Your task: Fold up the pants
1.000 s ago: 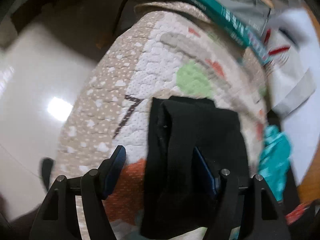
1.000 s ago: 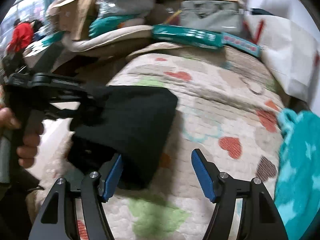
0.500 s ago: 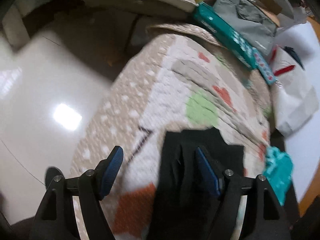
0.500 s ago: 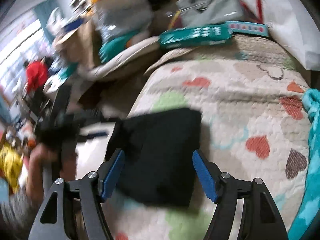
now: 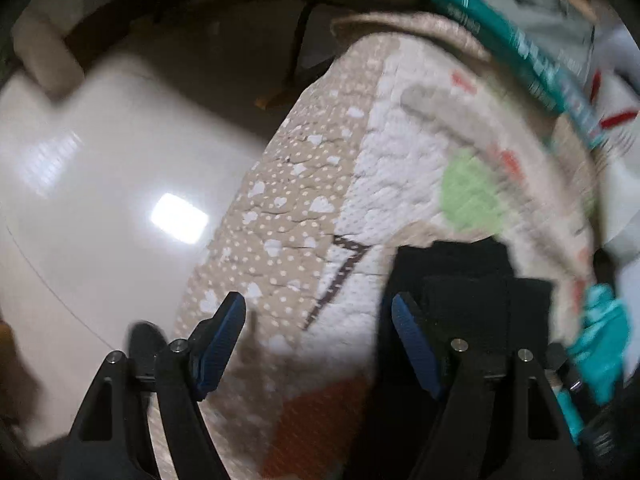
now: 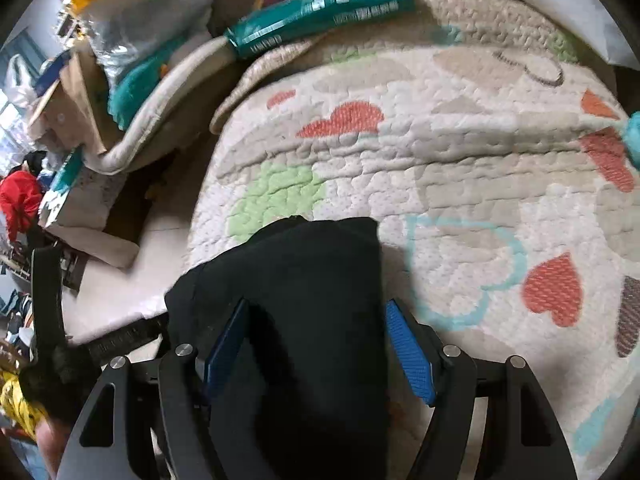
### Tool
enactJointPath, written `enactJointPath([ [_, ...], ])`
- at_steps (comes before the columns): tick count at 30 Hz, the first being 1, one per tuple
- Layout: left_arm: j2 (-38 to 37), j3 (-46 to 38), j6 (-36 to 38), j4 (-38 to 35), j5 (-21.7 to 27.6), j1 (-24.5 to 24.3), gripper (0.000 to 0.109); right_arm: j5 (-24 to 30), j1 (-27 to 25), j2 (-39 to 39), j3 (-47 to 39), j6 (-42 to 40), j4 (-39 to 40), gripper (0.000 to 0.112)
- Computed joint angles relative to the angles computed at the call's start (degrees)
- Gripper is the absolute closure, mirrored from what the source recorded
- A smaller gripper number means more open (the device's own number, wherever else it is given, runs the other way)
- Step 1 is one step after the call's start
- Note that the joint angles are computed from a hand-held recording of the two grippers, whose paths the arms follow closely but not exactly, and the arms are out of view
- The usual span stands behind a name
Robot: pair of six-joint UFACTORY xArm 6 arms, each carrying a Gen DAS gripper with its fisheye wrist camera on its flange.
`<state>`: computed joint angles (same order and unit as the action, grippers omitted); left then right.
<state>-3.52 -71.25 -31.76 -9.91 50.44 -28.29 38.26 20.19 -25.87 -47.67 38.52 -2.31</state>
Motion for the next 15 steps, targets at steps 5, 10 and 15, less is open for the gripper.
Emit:
enactJointPath([
  [5,-9.21,7.75,1.29,-1.36,-6.68,-0.81,0.033,3.58,0.54,-12.28,6.80,2.12,-7.72,0.034],
  [10,-15.84,12.32,-4.52,13.98,-9.85,-6.25,0.033,5.94,3.42,-20.80,11.91,8.34,-16.04,0.034],
  [15,-16.79,13.13,-11.63,27.50,-5.32,-10.37,0.033,5.58,4.92,-22.31,12.85,14.64,-17.49,0.034],
])
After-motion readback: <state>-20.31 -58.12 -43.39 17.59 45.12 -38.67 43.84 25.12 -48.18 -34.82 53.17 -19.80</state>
